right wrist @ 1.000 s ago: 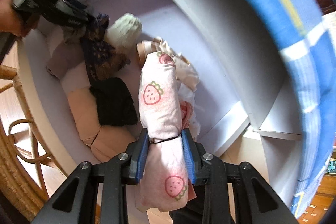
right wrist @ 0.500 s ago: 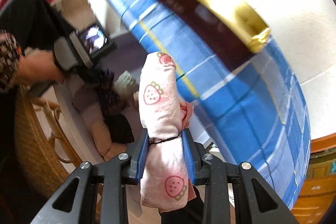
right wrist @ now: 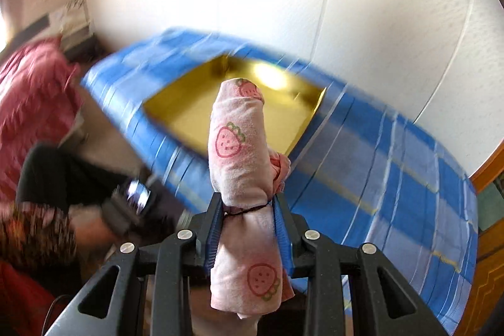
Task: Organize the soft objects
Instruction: 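Lift the pink strawberry-print bundle with the right gripper and carry it over the gold box, then lower the pink bundle into the gold box and open the right gripper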
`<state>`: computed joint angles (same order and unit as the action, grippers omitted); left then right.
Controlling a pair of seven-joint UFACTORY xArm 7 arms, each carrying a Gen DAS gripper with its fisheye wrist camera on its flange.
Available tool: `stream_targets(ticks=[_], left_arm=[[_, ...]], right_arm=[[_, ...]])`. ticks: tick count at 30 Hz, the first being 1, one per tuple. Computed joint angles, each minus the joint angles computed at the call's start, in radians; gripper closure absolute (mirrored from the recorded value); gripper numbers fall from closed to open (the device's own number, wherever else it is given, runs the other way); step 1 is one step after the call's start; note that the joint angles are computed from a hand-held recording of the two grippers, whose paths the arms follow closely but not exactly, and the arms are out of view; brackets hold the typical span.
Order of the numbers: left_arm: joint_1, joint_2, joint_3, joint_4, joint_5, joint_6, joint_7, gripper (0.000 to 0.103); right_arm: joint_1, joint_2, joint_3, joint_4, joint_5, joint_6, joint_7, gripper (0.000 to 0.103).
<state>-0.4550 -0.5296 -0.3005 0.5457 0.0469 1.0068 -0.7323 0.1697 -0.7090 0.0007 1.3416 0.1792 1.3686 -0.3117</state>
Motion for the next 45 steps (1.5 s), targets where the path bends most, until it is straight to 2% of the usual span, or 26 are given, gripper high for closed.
stream_targets(ticks=[6, 12, 15, 20, 23, 25, 26, 28, 31, 35, 38, 40, 43, 45], left_arm=[[-0.001, 0.004, 0.001, -0.002, -0.001, -0.004, 0.001, 0.072], [-0.002, 0.01, 0.002, -0.006, -0.004, -0.011, 0.001, 0.072], [-0.002, 0.01, 0.004, -0.007, -0.006, -0.013, 0.001, 0.072], [-0.002, 0.012, 0.005, -0.01, -0.006, -0.017, 0.002, 0.072], [-0.003, 0.016, 0.003, -0.009, -0.004, -0.018, 0.001, 0.072], [-0.003, 0.016, 0.003, -0.01, -0.005, -0.019, 0.0, 0.072], [-0.003, 0.017, 0.003, -0.01, -0.006, -0.02, -0.001, 0.072], [-0.004, 0.017, 0.004, -0.012, -0.006, -0.023, -0.002, 0.072], [-0.004, 0.016, 0.004, -0.014, -0.007, -0.024, -0.002, 0.072], [-0.005, 0.018, 0.004, -0.015, -0.006, -0.025, -0.002, 0.072], [-0.006, 0.023, 0.0, -0.01, -0.002, -0.022, -0.005, 0.072], [-0.007, 0.026, -0.001, -0.007, -0.001, -0.021, -0.008, 0.072], [-0.008, 0.023, 0.003, -0.009, -0.006, -0.023, -0.008, 0.072], [-0.008, 0.021, 0.006, -0.011, -0.009, -0.025, -0.006, 0.072]], right_arm=[[-0.03, 0.195, 0.005, 0.13, 0.028, -0.12, 0.104, 0.072], [-0.071, 0.392, 0.039, 0.232, -0.049, -0.185, 0.211, 0.072], [-0.081, 0.494, 0.048, 0.293, -0.086, -0.181, 0.265, 0.072], [-0.073, 0.636, 0.047, 0.404, -0.033, -0.126, 0.379, 0.072], [-0.065, 0.696, 0.057, 0.447, -0.051, -0.092, 0.463, 0.072], [-0.06, 0.72, 0.059, 0.457, -0.06, -0.09, 0.497, 0.072], [-0.06, 0.732, 0.058, 0.463, -0.06, -0.092, 0.506, 0.077], [-0.054, 0.761, 0.06, 0.489, -0.074, -0.088, 0.536, 0.078], [-0.038, 0.78, 0.066, 0.498, -0.133, -0.116, 0.566, 0.079], [-0.013, 0.797, 0.075, 0.515, -0.195, -0.098, 0.555, 0.078], [-0.009, 0.782, 0.077, 0.502, -0.174, -0.082, 0.521, 0.072], [-0.005, 0.777, 0.08, 0.497, -0.169, -0.075, 0.502, 0.072], [0.019, 0.793, 0.086, 0.506, -0.26, -0.05, 0.519, 0.072], [0.024, 0.792, 0.081, 0.49, -0.297, -0.075, 0.543, 0.072]])
